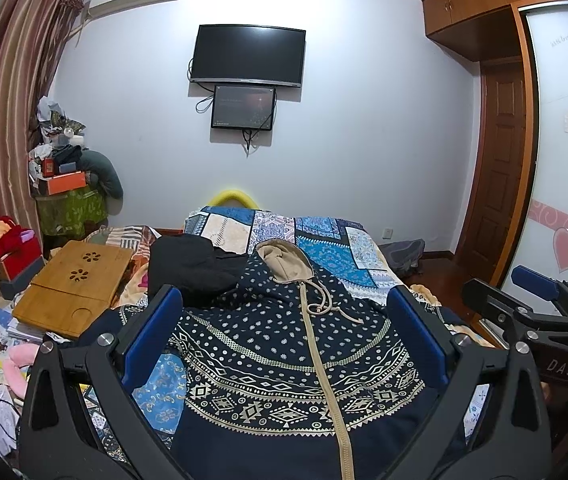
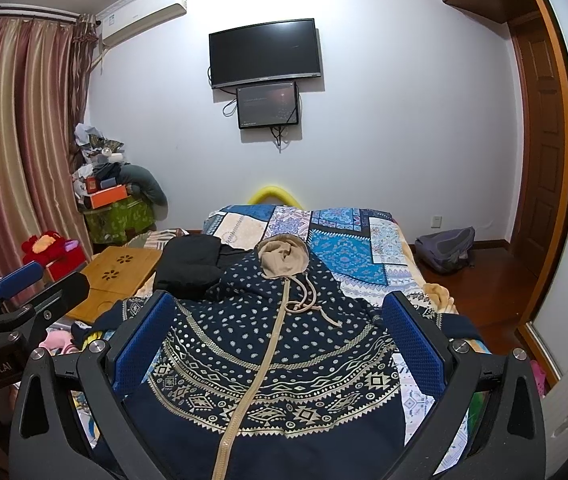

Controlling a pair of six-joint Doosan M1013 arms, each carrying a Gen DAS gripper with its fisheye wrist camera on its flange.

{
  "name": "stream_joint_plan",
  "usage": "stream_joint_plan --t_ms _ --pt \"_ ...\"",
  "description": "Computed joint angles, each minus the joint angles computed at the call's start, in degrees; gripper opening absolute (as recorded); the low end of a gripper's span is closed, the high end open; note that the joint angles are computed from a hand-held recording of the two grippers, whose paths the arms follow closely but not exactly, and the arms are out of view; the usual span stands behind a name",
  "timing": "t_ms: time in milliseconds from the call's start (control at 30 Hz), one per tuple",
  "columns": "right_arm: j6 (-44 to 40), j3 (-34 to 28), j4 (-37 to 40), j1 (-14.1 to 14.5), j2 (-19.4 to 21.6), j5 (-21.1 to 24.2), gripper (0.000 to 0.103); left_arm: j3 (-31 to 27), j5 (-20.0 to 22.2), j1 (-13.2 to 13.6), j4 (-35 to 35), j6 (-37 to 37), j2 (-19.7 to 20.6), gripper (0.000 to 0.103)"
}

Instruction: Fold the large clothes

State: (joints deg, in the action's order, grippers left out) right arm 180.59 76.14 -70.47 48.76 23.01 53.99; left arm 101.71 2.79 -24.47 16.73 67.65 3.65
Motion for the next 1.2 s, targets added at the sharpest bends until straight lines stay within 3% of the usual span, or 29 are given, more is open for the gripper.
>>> stream_joint_plan --t_ms 267,600,667,767,867,933,1000,1100,1200 --pt "-0.4 0.0 0.6 -0.3 0.0 0.0 0.103 -0.4 0.3 0.1 -3.4 3.1 0.5 0.102" --pt "-3.3 -2.0 3.5 -1.5 1.5 -0.3 0.103 -2.1 1.1 1.6 -14.8 13.7 2.7 0.102" --pt "-4.4 -2.6 4.3 -1.9 2.0 -0.5 0.103 -2.9 1.3 2.2 -9.2 7.9 3.6 0.102" --pt "-6.1 -3.6 5.3 -2.7 2.9 -0.8 0.103 -4.3 2.1 3.0 9.7 -11.3 5.2 0.102" --pt "-7.6 -5.1 6.4 -3.8 4.1 -0.9 0.103 -5.9 3.4 4.0 23.4 -26.4 7.0 0.102" --pt "-9.1 -5.9 7.7 -4.6 4.8 -1.4 0.103 -7.6 5.1 5.0 23.9 -27.5 8.7 0.103" --pt "-11.3 -6.8 9.2 -5.5 5.5 -1.9 0.103 -9.6 6.5 6.4 16.9 -20.8 10.6 0.103" --pt "-15.4 -8.6 11.6 -6.7 6.8 -2.2 0.103 -12.0 9.7 7.8 21.5 -26.1 13.2 0.102" --pt "-20.3 -10.4 15.1 -8.1 8.1 -3.2 0.103 -14.8 12.8 9.7 16.8 -23.0 16.2 0.103"
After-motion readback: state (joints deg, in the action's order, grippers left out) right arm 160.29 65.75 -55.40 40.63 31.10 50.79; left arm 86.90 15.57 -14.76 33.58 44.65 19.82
